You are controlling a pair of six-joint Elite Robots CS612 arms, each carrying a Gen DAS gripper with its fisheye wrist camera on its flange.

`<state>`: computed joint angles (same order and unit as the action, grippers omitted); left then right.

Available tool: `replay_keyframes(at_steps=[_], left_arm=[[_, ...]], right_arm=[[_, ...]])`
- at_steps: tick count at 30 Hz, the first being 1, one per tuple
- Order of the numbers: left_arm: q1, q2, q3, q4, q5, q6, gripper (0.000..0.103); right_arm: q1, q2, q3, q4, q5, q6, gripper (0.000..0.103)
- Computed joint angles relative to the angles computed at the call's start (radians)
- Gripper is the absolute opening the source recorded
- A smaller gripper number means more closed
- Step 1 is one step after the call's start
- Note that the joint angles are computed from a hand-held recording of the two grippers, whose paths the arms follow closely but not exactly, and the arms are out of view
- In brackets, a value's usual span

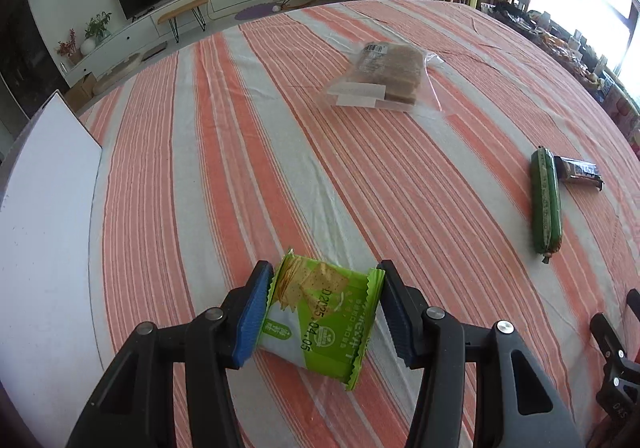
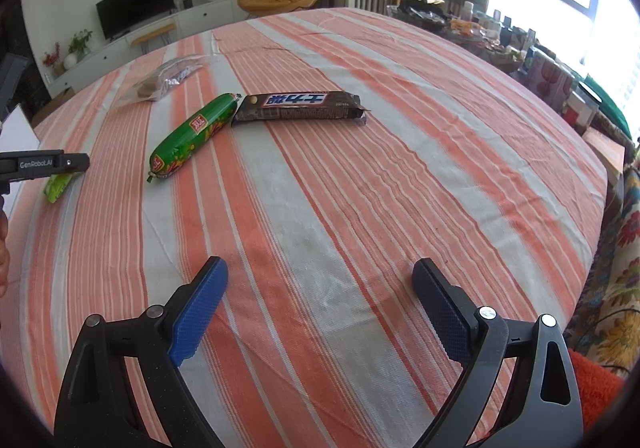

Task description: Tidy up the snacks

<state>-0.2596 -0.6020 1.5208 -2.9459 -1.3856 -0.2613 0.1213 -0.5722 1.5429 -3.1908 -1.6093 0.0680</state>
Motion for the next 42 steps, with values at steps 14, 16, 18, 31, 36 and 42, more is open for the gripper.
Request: replay_keyframes(at_steps=[14,16,18,31,36,42], left_arm=[[-0.055,-0.042,0.193,-0.213,0.041,-0.126,0.102],[-0.056,-0.036,0.198,-0.244,0.057,-0.136,0.103],[-0.059,-0.034,0.204,-0.263,0.065,-0.138,0.103],[-0.067,-0.031,0.210,-0.285,0.092,-0.159,0.103],[-0.067,-0.030,0.209,-0.283,0.095,-0.163,0.103],[-0.067,-0.031,0.209,-0.276,0.111,-0.188,0.103]], right_arm=[[0.000,0.000,0.001,-0.002,0.001,-0.001,0.096],[0.000,0.000,0.000,-0.001,0.000,-0.001,0.096],[0.000,0.000,0.001,-0.002,0.000,-0.001,0.096],[0.000,0.001,-0.001,-0.001,0.001,-0.001,0.096],[0.000,0.001,0.000,-0.001,0.001,-0.001,0.096],[0.000,0.001,0.000,-0.001,0.001,-0.001,0.096]])
